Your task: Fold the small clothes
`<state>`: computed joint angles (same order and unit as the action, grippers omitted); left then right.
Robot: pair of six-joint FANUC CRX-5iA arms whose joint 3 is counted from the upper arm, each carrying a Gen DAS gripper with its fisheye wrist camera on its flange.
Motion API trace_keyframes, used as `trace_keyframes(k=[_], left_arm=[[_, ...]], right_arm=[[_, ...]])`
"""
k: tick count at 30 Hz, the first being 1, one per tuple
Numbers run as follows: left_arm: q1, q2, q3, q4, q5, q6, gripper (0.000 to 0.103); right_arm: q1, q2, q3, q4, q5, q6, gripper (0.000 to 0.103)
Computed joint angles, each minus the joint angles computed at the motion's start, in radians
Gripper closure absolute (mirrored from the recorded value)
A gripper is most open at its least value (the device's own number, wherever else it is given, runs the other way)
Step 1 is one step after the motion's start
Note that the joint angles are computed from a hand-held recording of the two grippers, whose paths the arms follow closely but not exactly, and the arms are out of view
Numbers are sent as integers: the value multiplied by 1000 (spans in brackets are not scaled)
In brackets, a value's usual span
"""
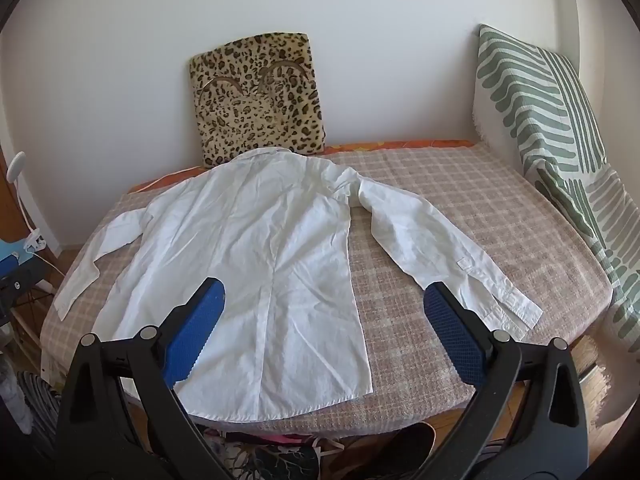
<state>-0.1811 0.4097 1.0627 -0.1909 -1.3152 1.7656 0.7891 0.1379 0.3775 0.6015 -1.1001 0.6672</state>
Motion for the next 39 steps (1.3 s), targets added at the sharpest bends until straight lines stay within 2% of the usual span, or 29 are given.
trace_keyframes(k=[10,31,39], left_arm=[[-2,-2,2,-1,-3,1,0],[-1,9,29,-1,-19,3,0],[-6,29,74,-2,-38,9,0]], right_arm=[[7,-25,-49,10,20,-23,1],[10,-16,-32,8,8,-19,1],[10,-17,-30,8,7,-16,1]])
